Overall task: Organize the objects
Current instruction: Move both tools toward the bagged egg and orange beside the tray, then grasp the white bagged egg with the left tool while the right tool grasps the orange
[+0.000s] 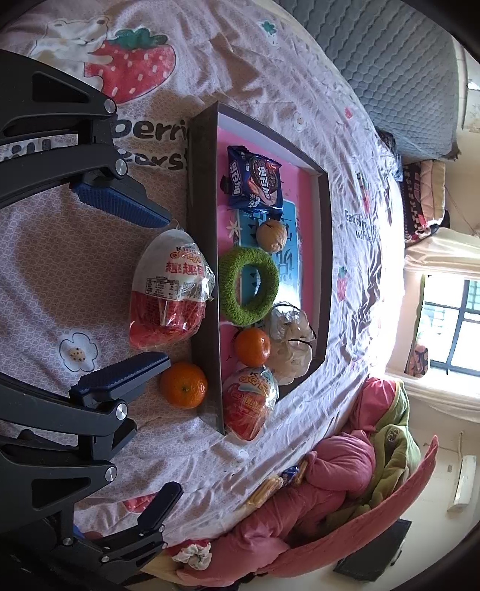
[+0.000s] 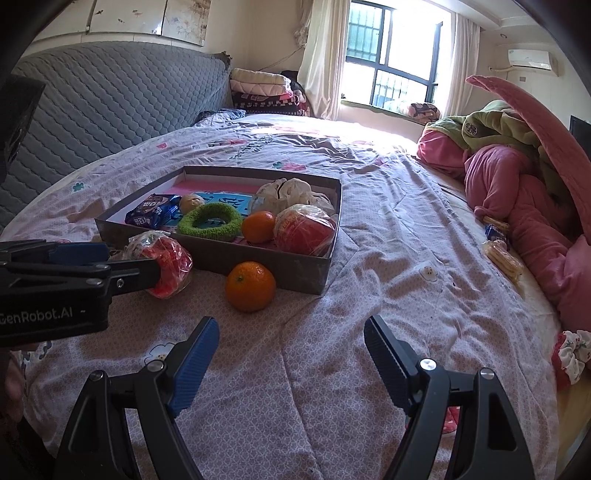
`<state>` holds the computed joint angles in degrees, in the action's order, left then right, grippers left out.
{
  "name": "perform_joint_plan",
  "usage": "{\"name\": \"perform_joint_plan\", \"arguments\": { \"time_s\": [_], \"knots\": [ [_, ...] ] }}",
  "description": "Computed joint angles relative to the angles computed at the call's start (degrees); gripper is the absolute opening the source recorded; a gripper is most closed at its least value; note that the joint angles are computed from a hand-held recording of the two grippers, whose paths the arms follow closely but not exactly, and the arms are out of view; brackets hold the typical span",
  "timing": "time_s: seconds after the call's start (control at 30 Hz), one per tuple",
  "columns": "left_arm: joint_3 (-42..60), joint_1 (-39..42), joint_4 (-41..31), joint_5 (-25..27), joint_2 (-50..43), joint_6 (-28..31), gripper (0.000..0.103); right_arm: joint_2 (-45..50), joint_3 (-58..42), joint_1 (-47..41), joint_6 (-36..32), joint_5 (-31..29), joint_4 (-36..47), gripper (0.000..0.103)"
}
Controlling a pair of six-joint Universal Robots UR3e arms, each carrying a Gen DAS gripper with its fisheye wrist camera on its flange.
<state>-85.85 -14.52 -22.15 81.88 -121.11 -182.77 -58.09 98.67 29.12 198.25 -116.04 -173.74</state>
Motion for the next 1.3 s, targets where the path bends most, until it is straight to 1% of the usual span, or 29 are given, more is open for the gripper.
{"name": "perform_joint_plan", "arguments": {
  "time_s": [0.2, 0.37, 0.53, 0.67, 0.7, 0.8, 0.93, 1.03, 1.3],
  "knots": [
    [4.01, -0.59, -1.36, 0.94, -3.01, -0.9, 0.071, 1.33, -1.44, -0.09, -0.73, 0.84, -0.13, 0.08],
    [7.26, -1.25, -2.59, 3.17, -5.39, -1.85, 0.071, 2.76, -3.19, -0.15, -1.09, 1.38, -0.04, 0.08],
    [8.41, -1.54, -2.49, 4.11, -6.39, -1.76, 0.074, 3.96, -4.72, -0.5, -1.07, 2.24, 0.95, 0.08],
    [6.85, -1.44, -1.9, 4.22, -5.84, -1.49, 0.075, 4.95, -6.05, -0.66, -0.92, 2.18, 1.22, 0.08],
    [6.2, -1.27, -1.82, 4.19, -5.47, -1.29, 0.076, 5.15, -6.38, -0.81, -0.85, 2.35, 1.3, 0.08],
    [4.23, -0.56, -1.49, 3.7, -4.35, -1.08, 0.077, 5.79, -7.31, -1.49, -0.59, 3.39, 1.51, 0.08],
    [2.44, 0.18, -1.59, 4.55, -3.55, -0.5, 0.077, 6.68, -8.62, -2.27, 0.14, 4.58, 2.25, 0.08],
    [0.93, 1.75, -1.0, 3.42, -3.27, -1.04, 0.077, 7.07, -9.25, -2.72, 0.9, 5.17, 2.68, 0.08],
    [1.2, 3.65, -1.27, 2.29, -4.04, -1.62, 0.077, 8.83, -11.99, -2.66, 0.44, 4.83, 4.15, 0.08]
  ]
}}
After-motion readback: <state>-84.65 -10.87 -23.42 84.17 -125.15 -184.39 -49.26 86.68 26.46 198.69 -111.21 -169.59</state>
